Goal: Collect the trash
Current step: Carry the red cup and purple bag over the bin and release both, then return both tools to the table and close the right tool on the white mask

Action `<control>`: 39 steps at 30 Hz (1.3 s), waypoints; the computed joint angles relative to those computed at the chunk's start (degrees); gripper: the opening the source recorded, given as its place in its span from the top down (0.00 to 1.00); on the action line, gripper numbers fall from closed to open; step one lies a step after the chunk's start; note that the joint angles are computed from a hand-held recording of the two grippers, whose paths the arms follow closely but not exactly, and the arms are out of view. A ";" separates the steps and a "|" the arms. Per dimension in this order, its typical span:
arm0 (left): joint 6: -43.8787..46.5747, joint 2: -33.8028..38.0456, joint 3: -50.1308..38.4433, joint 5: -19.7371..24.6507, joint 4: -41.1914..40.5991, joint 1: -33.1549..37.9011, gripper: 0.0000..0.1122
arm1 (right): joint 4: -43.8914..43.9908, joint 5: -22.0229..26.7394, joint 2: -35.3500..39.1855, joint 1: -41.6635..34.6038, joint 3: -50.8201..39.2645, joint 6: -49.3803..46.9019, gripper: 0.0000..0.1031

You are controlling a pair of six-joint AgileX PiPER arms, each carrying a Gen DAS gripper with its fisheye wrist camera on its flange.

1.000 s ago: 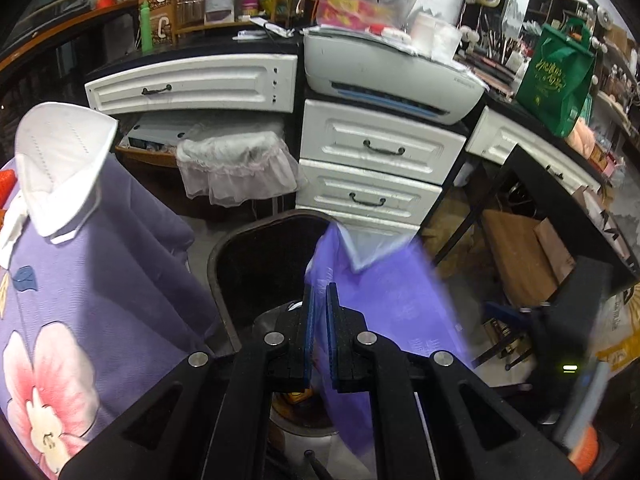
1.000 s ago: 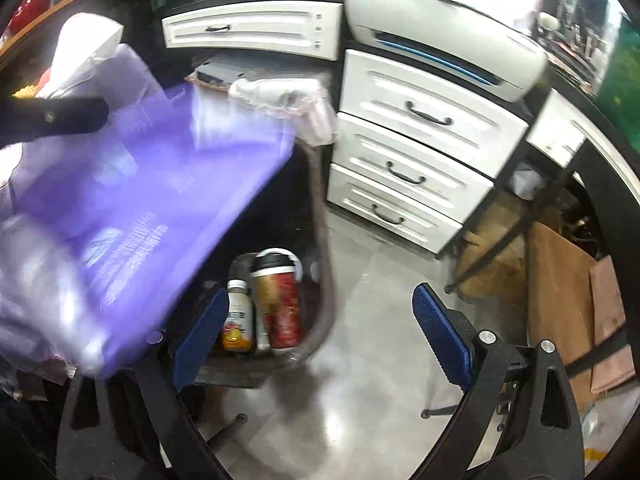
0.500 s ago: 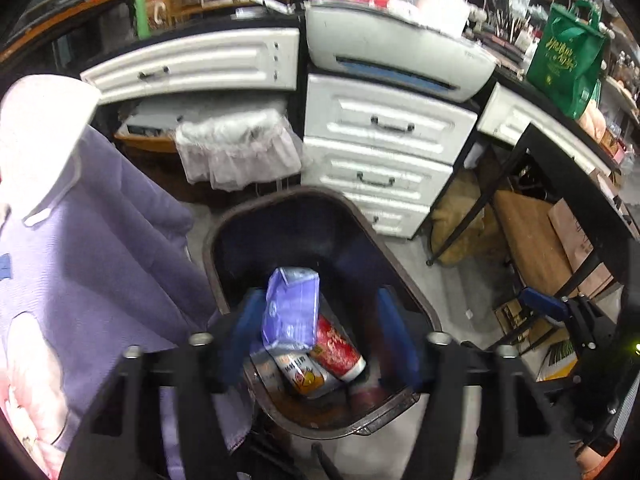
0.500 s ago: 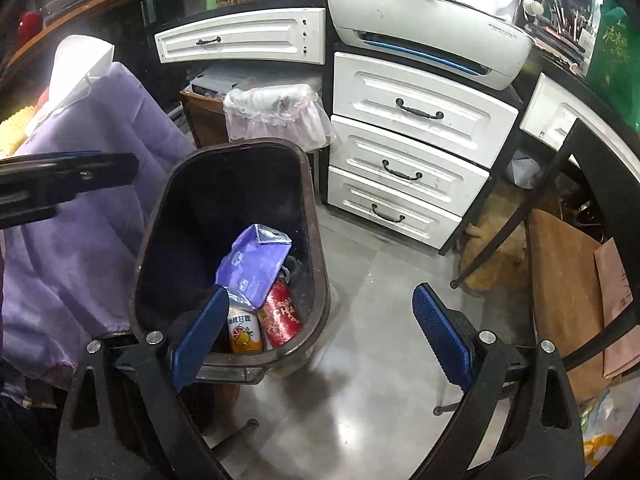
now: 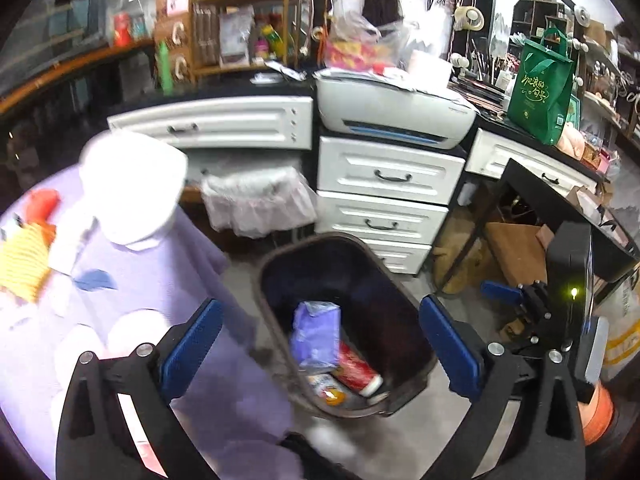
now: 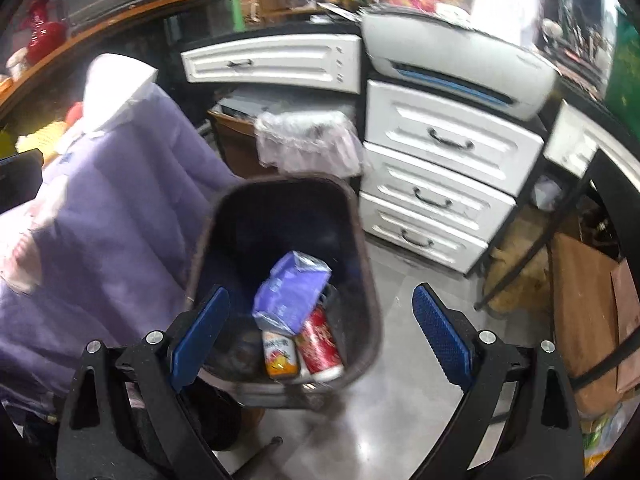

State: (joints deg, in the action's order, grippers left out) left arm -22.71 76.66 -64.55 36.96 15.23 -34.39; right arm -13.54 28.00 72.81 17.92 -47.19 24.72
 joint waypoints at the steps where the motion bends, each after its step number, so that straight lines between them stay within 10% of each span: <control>1: -0.12 -0.87 0.03 1.10 1.04 0.26 0.13 | -0.65 0.14 0.31 1.10 -1.00 0.80 0.11; 15: 13.40 -12.13 4.91 3.93 -8.19 19.77 0.13 | -1.16 0.52 11.90 11.90 -20.32 1.55 0.11; 26: 34.48 -9.49 1.68 2.82 -25.55 50.73 0.14 | 3.61 3.47 24.01 14.48 -37.79 -3.11 0.11; 39: 43.44 0.40 -7.06 4.92 -36.43 64.76 0.26 | 16.18 17.14 48.31 11.55 -73.63 -9.50 0.42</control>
State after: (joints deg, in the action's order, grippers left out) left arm 20.73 77.06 -71.61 41.88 -21.19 30.37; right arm 2.64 45.14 121.12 29.48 -120.82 15.21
